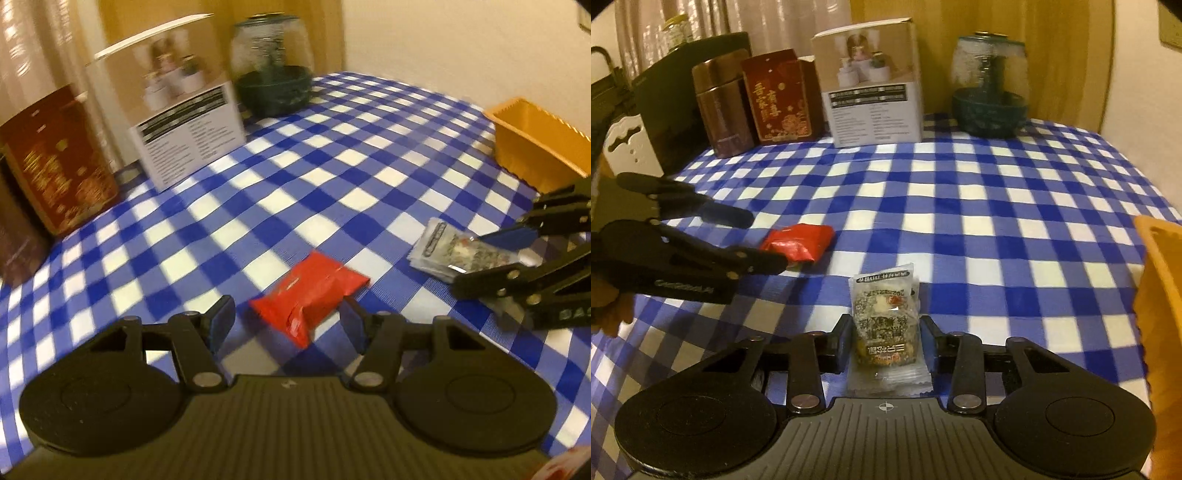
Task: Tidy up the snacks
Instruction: 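Grasp the red candy with the left tool while the right tool holds the cookie packet, then carry the cookie packet and red candy over the tray with both tools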
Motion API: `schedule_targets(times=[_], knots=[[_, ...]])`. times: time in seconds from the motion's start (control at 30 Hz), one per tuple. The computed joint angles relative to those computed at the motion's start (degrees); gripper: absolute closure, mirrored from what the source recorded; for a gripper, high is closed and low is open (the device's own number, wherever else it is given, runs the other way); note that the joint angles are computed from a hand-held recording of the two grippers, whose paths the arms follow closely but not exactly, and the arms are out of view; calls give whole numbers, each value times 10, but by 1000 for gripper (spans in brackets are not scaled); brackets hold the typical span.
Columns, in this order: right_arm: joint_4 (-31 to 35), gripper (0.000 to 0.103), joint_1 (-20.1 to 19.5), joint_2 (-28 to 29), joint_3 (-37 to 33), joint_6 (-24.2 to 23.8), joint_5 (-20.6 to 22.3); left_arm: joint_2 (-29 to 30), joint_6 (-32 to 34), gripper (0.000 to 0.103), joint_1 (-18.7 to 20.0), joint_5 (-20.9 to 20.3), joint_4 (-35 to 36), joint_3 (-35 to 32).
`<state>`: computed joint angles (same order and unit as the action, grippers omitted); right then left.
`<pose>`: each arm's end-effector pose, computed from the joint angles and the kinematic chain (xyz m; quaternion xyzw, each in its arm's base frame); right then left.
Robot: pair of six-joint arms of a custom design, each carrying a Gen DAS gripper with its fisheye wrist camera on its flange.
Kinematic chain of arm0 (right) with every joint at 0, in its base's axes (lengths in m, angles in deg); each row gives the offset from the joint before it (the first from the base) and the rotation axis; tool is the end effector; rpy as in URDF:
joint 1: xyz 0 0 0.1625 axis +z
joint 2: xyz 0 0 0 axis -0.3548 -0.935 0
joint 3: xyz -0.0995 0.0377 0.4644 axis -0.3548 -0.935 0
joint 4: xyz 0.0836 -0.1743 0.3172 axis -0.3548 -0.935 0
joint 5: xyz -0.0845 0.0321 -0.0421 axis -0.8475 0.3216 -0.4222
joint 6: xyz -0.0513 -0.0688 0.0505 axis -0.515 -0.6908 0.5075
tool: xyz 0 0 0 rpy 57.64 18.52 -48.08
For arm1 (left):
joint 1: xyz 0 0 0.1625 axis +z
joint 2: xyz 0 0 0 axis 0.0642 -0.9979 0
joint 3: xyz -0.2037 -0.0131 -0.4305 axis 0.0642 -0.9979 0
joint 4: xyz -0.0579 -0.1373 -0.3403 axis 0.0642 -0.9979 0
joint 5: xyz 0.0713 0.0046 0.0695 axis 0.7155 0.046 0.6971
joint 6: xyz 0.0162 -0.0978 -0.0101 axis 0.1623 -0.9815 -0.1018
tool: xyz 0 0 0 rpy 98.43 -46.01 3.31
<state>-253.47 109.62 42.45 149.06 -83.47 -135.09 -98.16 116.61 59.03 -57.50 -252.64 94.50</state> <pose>0.1020 -0.6065 0.0765 0.3197 -0.8887 0.2557 0.2065 -0.1035 -0.6330 0.0792 0.3363 0.8416 -0.2559 0.3364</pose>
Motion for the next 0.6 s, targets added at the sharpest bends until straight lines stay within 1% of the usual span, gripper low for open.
schedule_targets(times=[0.07,0.17,0.3,0.37,0.4,0.43,0.47,0.5,0.53,0.6], knots=[[0,64,-2,-7,5,8,-2,6,18,44,2,-5,13,-14],[-4,64,-4,-16,9,21,0,10,22,44,5,-11,39,-34],[-5,64,-6,-23,10,31,6,9,2,44,10,-19,86,-57],[-2,64,-6,-25,9,35,9,9,-12,45,11,-17,97,-62],[-3,64,-6,-26,10,35,10,9,-23,47,11,-15,103,-63],[-4,64,-6,-26,11,35,10,8,-36,54,10,-15,110,-64],[-5,64,-6,-27,11,35,10,6,-47,58,9,-15,115,-64],[-4,64,-7,-29,12,36,10,6,-56,67,8,-13,120,-63],[-4,64,-7,-29,13,37,9,6,-65,69,5,-7,124,-62],[-8,64,-7,-31,17,39,5,5,-90,70,-2,6,127,-54]])
